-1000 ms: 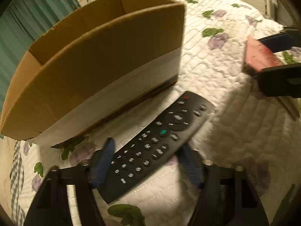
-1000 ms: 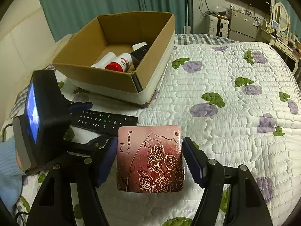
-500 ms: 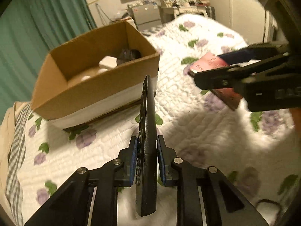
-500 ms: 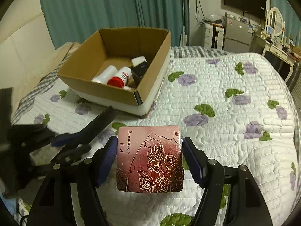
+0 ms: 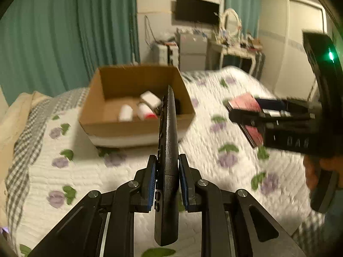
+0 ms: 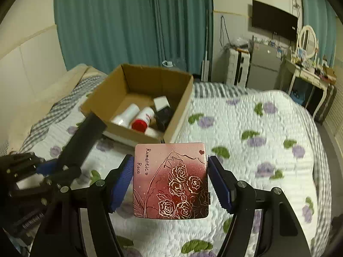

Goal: Organize rigid objects
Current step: 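Lower the remote into the box with the left gripper while the right drops the card case in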

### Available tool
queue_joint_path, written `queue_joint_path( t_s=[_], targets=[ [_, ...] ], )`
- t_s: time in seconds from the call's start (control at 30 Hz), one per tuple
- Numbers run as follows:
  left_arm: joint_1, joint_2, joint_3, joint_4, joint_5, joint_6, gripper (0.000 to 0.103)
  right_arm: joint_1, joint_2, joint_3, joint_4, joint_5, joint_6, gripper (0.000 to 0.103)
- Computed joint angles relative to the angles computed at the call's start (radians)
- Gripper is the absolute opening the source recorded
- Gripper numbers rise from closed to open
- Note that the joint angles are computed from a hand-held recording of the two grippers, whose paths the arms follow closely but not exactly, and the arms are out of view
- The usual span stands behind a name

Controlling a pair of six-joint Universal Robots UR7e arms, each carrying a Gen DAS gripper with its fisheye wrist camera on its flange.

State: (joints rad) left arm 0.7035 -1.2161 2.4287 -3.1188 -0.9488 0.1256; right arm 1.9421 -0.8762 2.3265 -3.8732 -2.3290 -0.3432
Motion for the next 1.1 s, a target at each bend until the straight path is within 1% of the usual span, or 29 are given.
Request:
queue_joint_path(
  t_s=[0.07, 0.13, 0.2, 0.27, 0.33, 0.4, 0.53, 0.57, 0.67, 0.87, 1.0, 1.1],
  targets=[
    [0.002, -0.003, -0.025, -0.016, 0.013, 0.002, 0.020, 0.015, -0.006, -0.022, 0.007, -0.002, -0.024, 0.069],
    [0.012, -0.001, -0.062, -0.017, 0.011, 0.015, 0.020, 0.026, -0.011, -0.050, 0.016, 0.002, -0.052, 0.069],
    [0.025, 0.009, -0.108, -0.022, 0.006, 0.034, 0.020, 0.033, -0.010, -0.083, 0.022, 0.006, -0.082, 0.069],
    [0.034, 0.032, -0.158, -0.030, 0.019, 0.056, 0.020, 0.037, -0.003, -0.126, 0.029, 0.015, -0.118, 0.069],
    [0.043, 0.051, -0.202, -0.027, 0.019, 0.073, 0.020, 0.032, 0.001, -0.158, 0.034, 0.029, -0.146, 0.069],
    [0.065, 0.079, -0.265, -0.014, -0.001, 0.090, 0.020, 0.024, 0.013, -0.202, 0.043, 0.045, -0.176, 0.069],
    [0.100, 0.162, -0.368, -0.016, 0.007, 0.137, 0.020, 0.000, 0.044, -0.281, 0.064, 0.073, -0.213, 0.069],
    [0.118, 0.186, -0.400, 0.001, -0.002, 0.136, 0.020, -0.005, 0.050, -0.294, 0.069, 0.078, -0.217, 0.069],
    [0.157, 0.239, -0.446, 0.019, -0.008, 0.123, 0.020, -0.033, 0.073, -0.337, 0.087, 0.103, -0.225, 0.069],
    [0.223, 0.327, -0.488, 0.037, -0.005, 0.116, 0.020, -0.092, 0.109, -0.370, 0.115, 0.136, -0.220, 0.069],
    [0.244, 0.361, -0.509, 0.043, 0.022, 0.112, 0.020, -0.121, 0.116, -0.372, 0.128, 0.145, -0.209, 0.069],
    [0.253, 0.373, -0.522, 0.050, 0.035, 0.108, 0.020, -0.126, 0.115, -0.366, 0.127, 0.147, -0.203, 0.069]
  ],
)
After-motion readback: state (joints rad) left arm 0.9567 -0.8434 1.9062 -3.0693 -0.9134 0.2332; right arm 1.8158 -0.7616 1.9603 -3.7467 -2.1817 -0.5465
